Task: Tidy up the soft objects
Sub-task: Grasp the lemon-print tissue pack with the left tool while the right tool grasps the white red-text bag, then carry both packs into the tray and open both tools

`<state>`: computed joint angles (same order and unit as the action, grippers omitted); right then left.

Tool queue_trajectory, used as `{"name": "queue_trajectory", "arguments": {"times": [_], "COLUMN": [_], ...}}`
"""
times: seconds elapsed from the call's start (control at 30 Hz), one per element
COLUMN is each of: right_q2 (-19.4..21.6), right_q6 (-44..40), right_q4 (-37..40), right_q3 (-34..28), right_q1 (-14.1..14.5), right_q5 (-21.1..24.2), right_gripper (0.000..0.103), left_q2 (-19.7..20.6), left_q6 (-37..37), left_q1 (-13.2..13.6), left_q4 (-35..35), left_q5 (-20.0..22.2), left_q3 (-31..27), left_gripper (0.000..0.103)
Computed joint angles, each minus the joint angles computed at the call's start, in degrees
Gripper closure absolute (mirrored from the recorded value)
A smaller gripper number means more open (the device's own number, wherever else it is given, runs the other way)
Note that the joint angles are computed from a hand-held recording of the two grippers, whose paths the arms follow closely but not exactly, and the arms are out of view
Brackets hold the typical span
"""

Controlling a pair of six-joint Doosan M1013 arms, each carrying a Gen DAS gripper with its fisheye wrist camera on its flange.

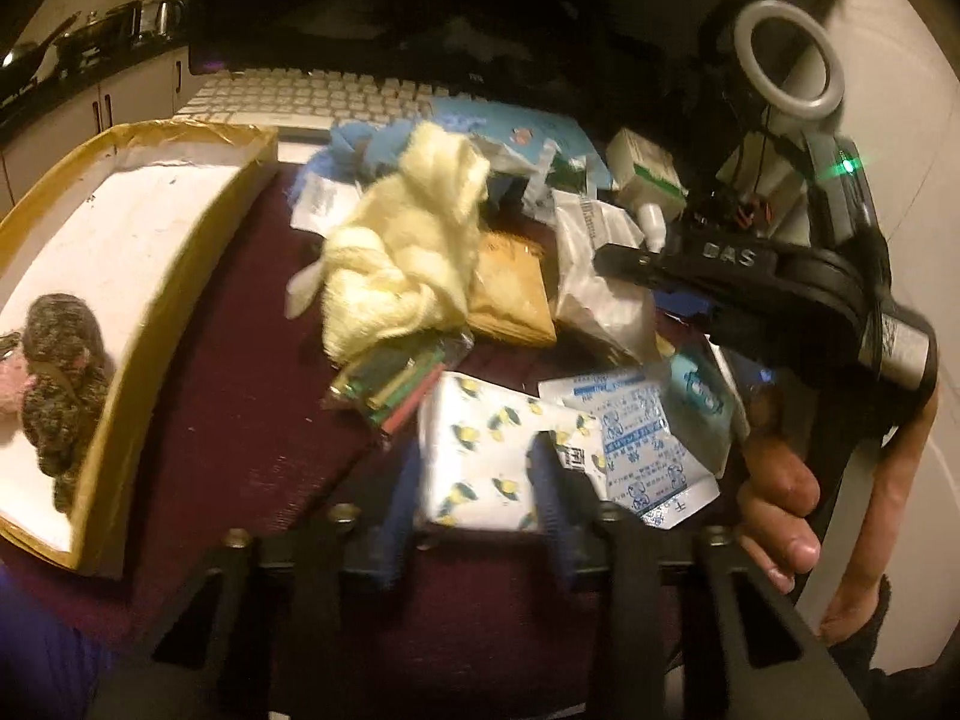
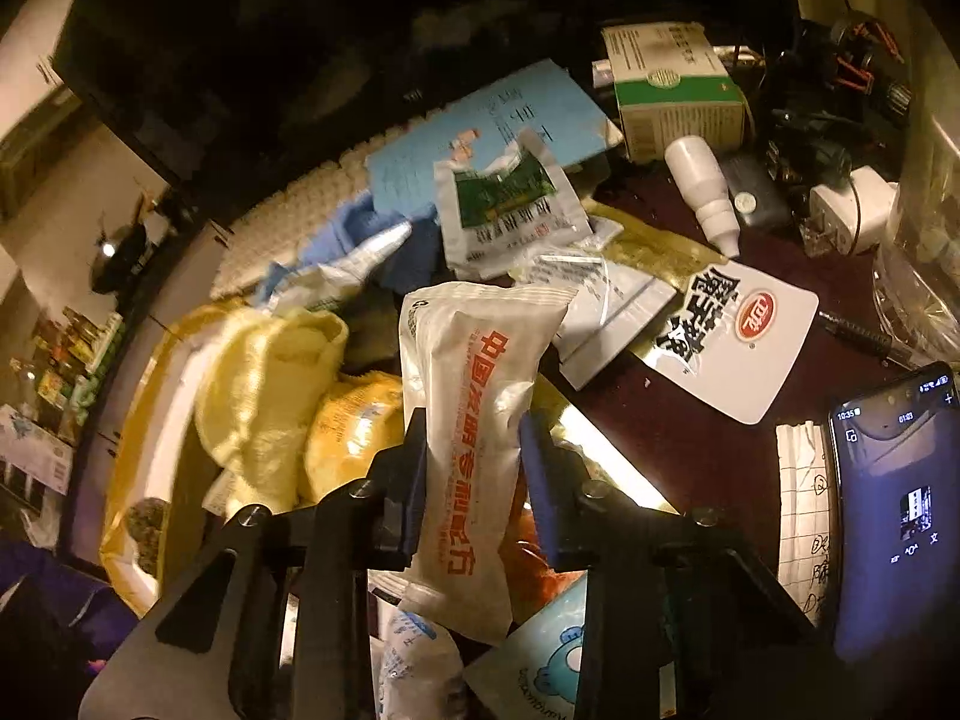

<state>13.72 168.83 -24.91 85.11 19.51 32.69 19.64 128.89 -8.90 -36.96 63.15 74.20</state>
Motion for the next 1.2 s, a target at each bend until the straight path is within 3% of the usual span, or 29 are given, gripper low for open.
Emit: {"name": "queue_trajectory", "arguments": {"times": [0.23,0.47,0.73,0.93,1.0,1.13,1.2], "right_q2": [-2.2,-3.1,-3.0,-1.0,0.1,3.9,6.1], "right_q6": [12.2,18.9,18.8,0.8,-7.1,-31.4,-37.1], "right_q4": [-12.2,-20.0,-21.1,-6.4,0.0,22.5,27.4], "right_q3": [3.2,3.8,4.0,0.5,-1.5,-7.9,-11.5], "right_q1": [1.4,2.5,3.1,3.2,3.4,3.3,3.5], "right_q5": [-5.4,-8.3,-13.6,-17.9,-17.7,-16.4,-14.1], "right_gripper": [0.075,0.075,0.075,0.075,0.075,0.075,0.075], "left_q2": [0.1,-0.4,-0.3,1.1,2.1,4.0,5.1], "left_q6": [0.4,1.0,-1.2,-5.7,-8.2,-11.7,-13.5], "left_q1": [1.0,2.6,5.3,8.0,8.9,9.3,9.2], "left_q4": [-2.6,-6.1,-9.7,-10.7,-10.5,-7.8,-5.8], "left_q5": [0.4,0.9,-1.5,-4.4,-5.4,-8.5,-9.4], "left_q3": [0.1,-0.6,-2.8,-5.9,-7.6,-10.8,-12.4], "left_gripper": [0.089,0.092,0.093,0.093,0.093,0.093,0.093]}}
